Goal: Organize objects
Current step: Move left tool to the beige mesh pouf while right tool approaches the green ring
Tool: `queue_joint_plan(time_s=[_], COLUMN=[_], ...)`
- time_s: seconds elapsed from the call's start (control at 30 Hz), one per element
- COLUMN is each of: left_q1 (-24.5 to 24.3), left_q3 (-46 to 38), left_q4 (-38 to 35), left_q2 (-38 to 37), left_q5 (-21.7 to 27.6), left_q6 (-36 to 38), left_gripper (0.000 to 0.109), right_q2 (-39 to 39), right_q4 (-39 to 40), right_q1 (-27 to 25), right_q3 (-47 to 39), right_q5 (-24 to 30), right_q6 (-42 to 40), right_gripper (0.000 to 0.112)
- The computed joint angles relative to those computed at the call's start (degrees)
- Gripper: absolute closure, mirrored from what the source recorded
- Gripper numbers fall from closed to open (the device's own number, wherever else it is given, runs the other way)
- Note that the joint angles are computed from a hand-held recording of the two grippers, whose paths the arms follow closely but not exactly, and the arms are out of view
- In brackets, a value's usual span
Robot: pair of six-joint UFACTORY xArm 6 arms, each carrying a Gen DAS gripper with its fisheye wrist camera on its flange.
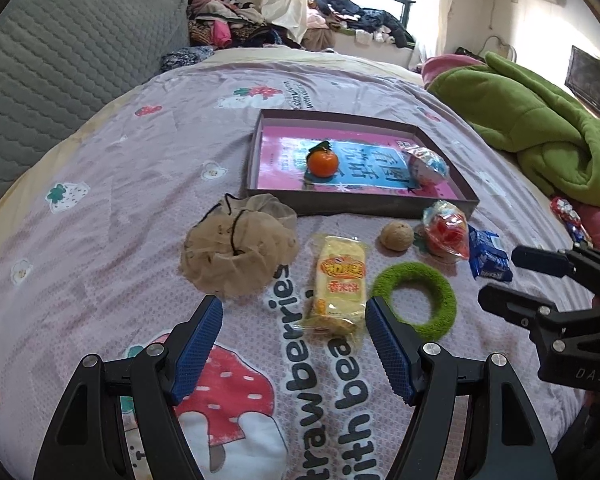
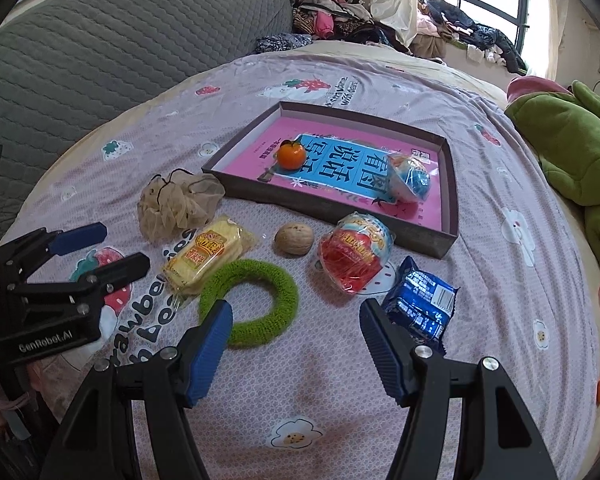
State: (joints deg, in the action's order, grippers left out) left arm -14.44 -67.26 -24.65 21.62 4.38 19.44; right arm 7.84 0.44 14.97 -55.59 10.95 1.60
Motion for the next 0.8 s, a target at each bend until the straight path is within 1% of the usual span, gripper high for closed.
queue_joint_plan(time_s=[0.4, 0.6, 0.73, 0.8], left_q1=[1.5, 1.9, 2.1, 2.5], left_q3=[-2.3, -4.3, -5.8, -6.8], left_q4=[-0.8, 0.0, -1.0, -0.4], left_q2=[1.8, 3.5, 4.5, 5.2], left_q5=[0.3, 0.9, 1.4, 2.1], left_q6=[0.8, 0.8, 2.1, 1.6], left_gripper=[0.033, 0.033, 0.033, 0.033], right_q2=[1.4, 2.5, 3.6, 4.4], right_q4=[-0.9, -2.6, -4.8, -4.3], right_q1=[0.7, 1.0, 0.8, 0.8], right_q3=[-1.0, -1.6, -2.3, -2.9], right_q5=[0.3, 0.2, 0.3, 0.6], right_q6=[1.7, 4.2, 7.4, 8.0], right_gripper=[0.047, 0.047, 0.047, 0.047])
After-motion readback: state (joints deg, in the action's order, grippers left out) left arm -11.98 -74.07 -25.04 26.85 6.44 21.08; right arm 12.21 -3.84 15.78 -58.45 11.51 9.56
